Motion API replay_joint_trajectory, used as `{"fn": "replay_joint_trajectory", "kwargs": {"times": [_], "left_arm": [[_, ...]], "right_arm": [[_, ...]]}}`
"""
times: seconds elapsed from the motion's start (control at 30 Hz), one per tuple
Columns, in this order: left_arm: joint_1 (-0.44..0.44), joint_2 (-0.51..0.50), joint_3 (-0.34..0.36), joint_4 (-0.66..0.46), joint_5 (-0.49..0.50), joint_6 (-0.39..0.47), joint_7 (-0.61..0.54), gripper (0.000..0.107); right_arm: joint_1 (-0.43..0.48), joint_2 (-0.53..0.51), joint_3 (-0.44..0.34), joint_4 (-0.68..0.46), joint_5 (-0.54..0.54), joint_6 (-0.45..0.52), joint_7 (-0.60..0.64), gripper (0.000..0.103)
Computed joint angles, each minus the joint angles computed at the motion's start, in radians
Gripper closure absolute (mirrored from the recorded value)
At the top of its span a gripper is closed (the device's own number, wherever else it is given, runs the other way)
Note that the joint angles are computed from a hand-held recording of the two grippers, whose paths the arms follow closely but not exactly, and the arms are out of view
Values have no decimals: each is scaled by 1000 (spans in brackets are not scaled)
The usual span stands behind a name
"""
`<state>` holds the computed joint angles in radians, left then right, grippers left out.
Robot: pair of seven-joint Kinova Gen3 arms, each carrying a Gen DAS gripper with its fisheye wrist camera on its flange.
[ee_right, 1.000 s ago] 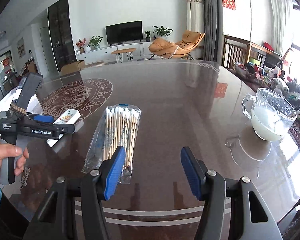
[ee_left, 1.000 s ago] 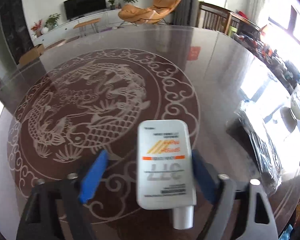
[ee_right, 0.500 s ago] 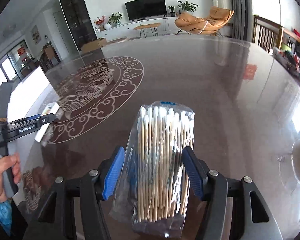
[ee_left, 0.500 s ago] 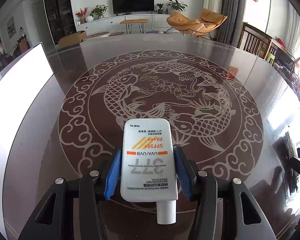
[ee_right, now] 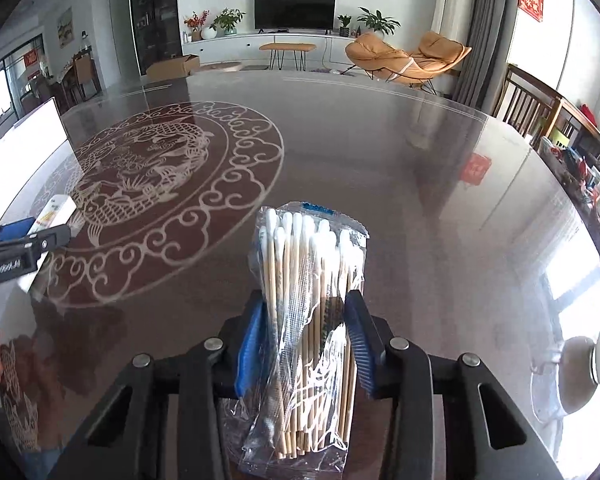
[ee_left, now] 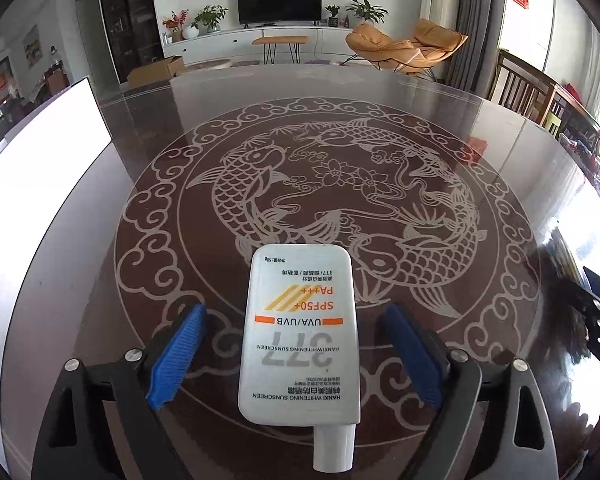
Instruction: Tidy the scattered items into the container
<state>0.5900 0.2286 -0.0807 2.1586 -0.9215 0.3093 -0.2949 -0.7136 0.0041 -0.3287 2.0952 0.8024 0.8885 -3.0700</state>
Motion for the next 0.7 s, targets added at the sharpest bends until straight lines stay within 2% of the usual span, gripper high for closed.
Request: {"fn": "replay_joint_trajectory", "kwargs": {"times": [0.07, 0.23, 0.3, 0.43, 0.6, 0.7], "left_arm": [[-37, 11, 28, -17, 51, 3, -63, 4], [-47, 14, 17, -25, 122, -15, -155, 4], [-37, 17, 4, -29, 134, -17, -166, 4], [-21, 16, -15, -28, 146, -20, -180, 4], [-10, 17, -30, -28, 157, -25, -190, 4], [-5, 18, -36, -28, 160, -26, -193, 4]], "right_arm": [[13, 64, 24, -63, 29, -33, 35, 62], [-38, 202, 84, -217, 66, -4, 133, 61], [-49, 205, 108, -221, 55, -26, 135, 60], [-15, 165, 137, -176, 17, -131, 135, 53], [-47, 185, 150, -203, 21, -82, 144, 49], [-4, 148, 152, -165, -18, -152, 151, 46]]}}
